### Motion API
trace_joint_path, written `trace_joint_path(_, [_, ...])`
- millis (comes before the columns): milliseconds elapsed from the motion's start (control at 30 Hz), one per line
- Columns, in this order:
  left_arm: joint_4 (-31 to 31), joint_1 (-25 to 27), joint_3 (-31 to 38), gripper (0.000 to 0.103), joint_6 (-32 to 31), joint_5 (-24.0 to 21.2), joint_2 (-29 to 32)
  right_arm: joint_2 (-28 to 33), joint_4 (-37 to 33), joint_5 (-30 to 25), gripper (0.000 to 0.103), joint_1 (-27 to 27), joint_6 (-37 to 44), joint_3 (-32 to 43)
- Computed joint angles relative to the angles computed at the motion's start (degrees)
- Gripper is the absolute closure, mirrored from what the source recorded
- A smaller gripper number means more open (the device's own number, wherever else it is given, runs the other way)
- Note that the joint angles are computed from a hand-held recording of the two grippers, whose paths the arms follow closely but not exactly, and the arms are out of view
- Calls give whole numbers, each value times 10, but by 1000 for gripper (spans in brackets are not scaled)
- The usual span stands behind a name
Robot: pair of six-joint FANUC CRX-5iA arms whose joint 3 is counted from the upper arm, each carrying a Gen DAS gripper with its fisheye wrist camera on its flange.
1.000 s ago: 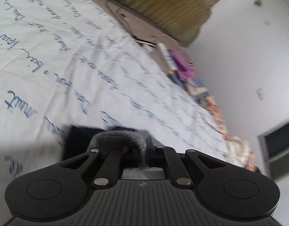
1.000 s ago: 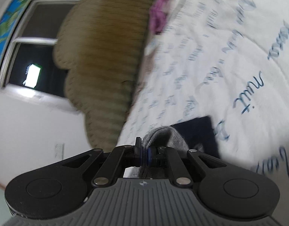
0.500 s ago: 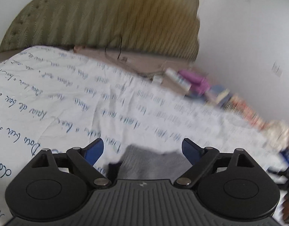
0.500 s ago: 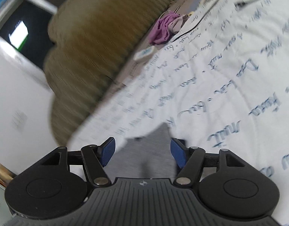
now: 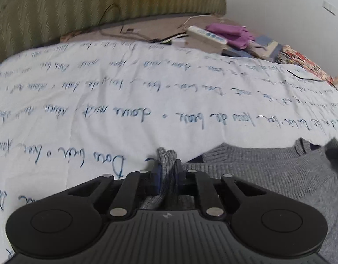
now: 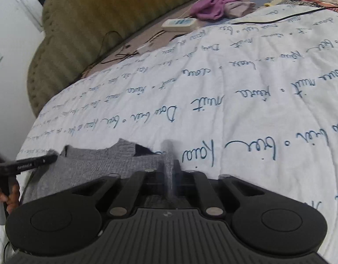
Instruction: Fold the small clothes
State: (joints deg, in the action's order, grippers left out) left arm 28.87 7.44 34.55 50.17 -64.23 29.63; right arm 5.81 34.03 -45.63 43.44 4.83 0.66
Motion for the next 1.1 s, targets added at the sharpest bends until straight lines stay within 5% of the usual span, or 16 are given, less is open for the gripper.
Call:
trace_joint_path(100, [39, 7, -43, 93, -30, 39, -26, -29, 85, 44, 93, 2, -80, -53])
trace_joint_path(233, [91, 19, -58, 93, -27, 63, -28, -79, 266, 117, 93, -25, -283, -144])
trace_joint_path(333, [-5, 3, 1, 92, 36, 37, 6, -55, 203, 81, 93, -25, -239, -115])
trace_joint_path(433, [-15, -3, -37, 89, 32, 73, -10, -20, 131, 27, 93, -18, -199, -83])
trace_joint_path(500, [-9, 2, -54, 84, 19, 77, -29, -25, 166, 40, 85, -14, -260, -108])
trace_joint_path(600, [33, 28, -110, 81, -9, 108, -76, -46, 191, 17, 55, 5, -308, -119])
trace_joint_path(667, [93, 62, -174, 67, -27, 127, -121, -78, 266, -19, 45, 36, -382, -156])
trace_joint_path(733, [172, 104, -251, 32, -34, 125, -168, -124, 324, -27, 37, 73, -449, -209])
trace_joint_path(767, [218, 126, -299, 27, -36, 124, -196, -146, 334, -39, 35, 99, -475, -230])
trace_joint_path(867, [277, 188, -384, 26, 1, 63, -245, -189, 332, -114, 35, 199, -557, -273])
trace_joint_path(967, [300, 233, -450, 26, 49, 7, -282, -205, 335, -190, 36, 294, -732, -316])
trace_joint_path(1100, [327, 250, -508, 26, 71, -51, -306, -183, 397, -244, 34, 353, -919, -347])
